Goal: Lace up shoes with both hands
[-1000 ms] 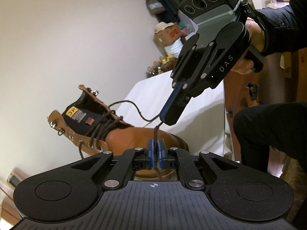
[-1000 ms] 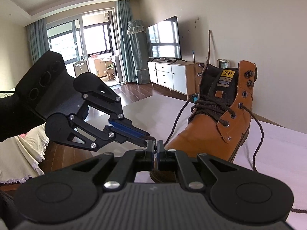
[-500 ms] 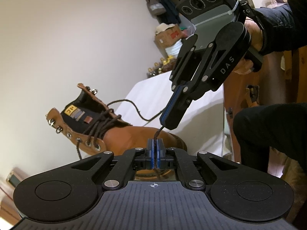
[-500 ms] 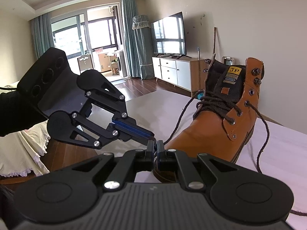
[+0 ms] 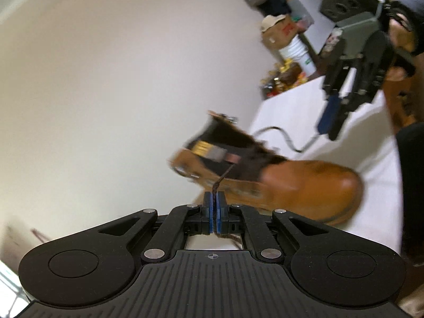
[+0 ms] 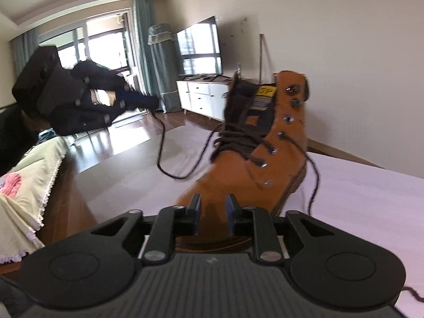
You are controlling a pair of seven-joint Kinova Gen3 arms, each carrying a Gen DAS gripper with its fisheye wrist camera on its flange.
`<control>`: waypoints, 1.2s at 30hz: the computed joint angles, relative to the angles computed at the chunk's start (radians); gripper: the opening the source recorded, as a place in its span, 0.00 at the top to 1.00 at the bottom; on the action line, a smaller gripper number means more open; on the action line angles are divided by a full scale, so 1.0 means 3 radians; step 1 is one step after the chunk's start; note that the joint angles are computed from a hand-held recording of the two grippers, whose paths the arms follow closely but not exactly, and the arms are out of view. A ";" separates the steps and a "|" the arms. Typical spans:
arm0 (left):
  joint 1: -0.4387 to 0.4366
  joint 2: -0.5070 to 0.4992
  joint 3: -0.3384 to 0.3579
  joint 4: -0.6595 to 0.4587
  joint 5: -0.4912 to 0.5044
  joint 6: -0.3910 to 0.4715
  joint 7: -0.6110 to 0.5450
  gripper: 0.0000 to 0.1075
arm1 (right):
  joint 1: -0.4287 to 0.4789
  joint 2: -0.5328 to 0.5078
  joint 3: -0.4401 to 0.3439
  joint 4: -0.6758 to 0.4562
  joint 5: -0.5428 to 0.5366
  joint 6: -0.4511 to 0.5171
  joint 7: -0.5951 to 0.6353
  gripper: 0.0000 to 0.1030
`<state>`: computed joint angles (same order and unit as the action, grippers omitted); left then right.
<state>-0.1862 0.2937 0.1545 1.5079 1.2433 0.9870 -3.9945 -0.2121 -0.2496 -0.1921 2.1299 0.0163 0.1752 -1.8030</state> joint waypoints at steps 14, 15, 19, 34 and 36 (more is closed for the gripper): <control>0.0195 0.0179 0.0167 -0.0177 -0.0102 -0.0179 0.0122 0.98 | -0.0354 0.0139 0.0520 -0.0152 -0.0270 -0.0016 0.0468 0.63; 0.0197 0.0195 0.0175 -0.0184 -0.0104 -0.0186 0.0147 0.98 | -0.0343 0.0133 0.0513 -0.0131 -0.0295 -0.0033 0.0472 0.62; 0.0136 0.0237 0.0178 -0.0234 -0.0069 -0.0190 0.0356 0.98 | -0.0103 0.0078 0.0316 0.0003 -0.0309 -0.0118 0.0308 0.58; -0.0236 -0.0245 -0.0224 -0.0020 0.1073 -0.0694 0.0098 0.98 | 0.0971 -0.0174 -0.0491 0.0318 -0.0143 -0.0339 -0.0480 0.56; -0.0256 -0.0314 -0.0286 0.0055 0.1192 -0.0590 0.0054 0.97 | 0.1176 -0.0215 -0.0691 0.0318 -0.0123 -0.0318 -0.0577 0.55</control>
